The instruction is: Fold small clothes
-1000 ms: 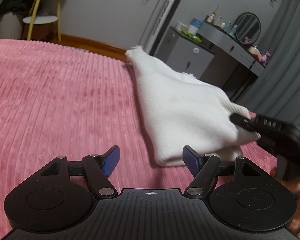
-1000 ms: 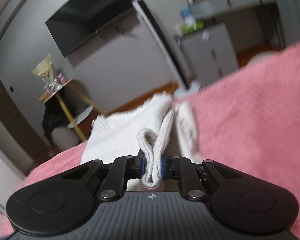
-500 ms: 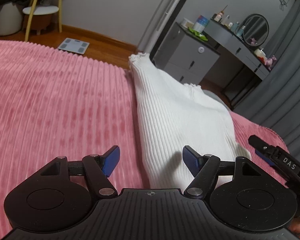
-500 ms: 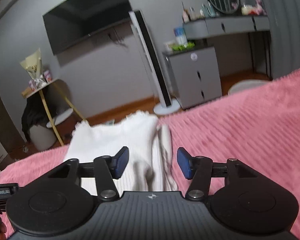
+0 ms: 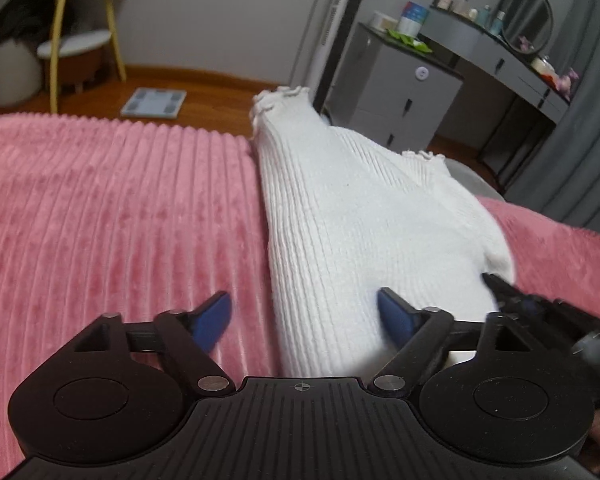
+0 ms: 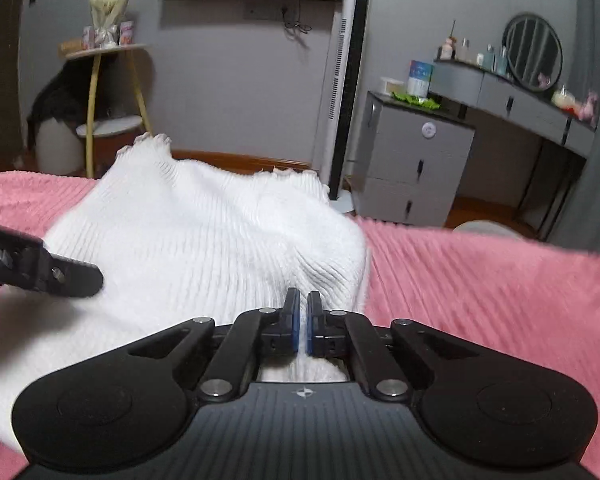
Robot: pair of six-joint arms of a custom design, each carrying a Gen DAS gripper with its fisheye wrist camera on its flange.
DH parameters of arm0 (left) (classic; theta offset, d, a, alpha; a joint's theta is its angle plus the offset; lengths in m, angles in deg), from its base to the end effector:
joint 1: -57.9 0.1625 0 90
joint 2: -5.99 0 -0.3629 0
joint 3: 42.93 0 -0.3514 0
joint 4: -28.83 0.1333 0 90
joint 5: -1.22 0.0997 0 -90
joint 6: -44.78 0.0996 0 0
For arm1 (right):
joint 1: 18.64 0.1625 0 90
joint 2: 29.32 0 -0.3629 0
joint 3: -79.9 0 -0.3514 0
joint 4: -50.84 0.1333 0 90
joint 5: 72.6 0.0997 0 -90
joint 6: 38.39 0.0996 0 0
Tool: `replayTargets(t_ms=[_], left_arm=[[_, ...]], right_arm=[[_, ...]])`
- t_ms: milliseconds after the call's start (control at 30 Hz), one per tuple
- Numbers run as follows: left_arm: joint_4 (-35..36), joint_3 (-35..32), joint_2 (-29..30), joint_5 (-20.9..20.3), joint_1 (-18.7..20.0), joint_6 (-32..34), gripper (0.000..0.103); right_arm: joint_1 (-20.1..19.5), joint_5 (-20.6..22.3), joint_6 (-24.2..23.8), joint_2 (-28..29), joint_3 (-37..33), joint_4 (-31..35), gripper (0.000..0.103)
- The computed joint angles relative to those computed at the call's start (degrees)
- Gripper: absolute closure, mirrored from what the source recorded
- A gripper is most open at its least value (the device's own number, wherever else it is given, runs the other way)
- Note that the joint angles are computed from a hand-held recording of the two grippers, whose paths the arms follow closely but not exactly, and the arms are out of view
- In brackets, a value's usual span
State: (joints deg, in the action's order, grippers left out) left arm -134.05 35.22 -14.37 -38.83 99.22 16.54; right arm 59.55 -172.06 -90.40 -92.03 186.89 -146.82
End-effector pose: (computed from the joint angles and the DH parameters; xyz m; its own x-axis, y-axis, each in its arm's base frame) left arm -0.3427 -0.5803 -0.0445 -0.8492 0.0082 -0.5279 0.3670 0.7280 -0.5791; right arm 0.0018 -0.5628 0.2848 -0.6481 -0.1329 0.7499 -0.6808 0.5424 -0.4922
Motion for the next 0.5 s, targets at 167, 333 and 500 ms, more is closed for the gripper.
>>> replayTargets(t_ms=[167, 333, 500], left_arm=[[0.23, 1.78, -2.24, 0.28, -1.06, -0.13, 0.017], [-0.07, -1.09, -1.04, 1.96, -1.0, 1.31, 0.019], [2.74, -5.07, 0.49, -1.64, 1.07, -0.91, 0.015]], right_arm=[[-1.02, 4.63, 2.58, -4.44, 0.89, 6.79, 0.102], [-0.24, 6.69, 9.87, -6.28, 0.36, 7.31, 0.096], [1.79, 1.87, 7.53, -1.63, -5.35, 11.32, 0.096]])
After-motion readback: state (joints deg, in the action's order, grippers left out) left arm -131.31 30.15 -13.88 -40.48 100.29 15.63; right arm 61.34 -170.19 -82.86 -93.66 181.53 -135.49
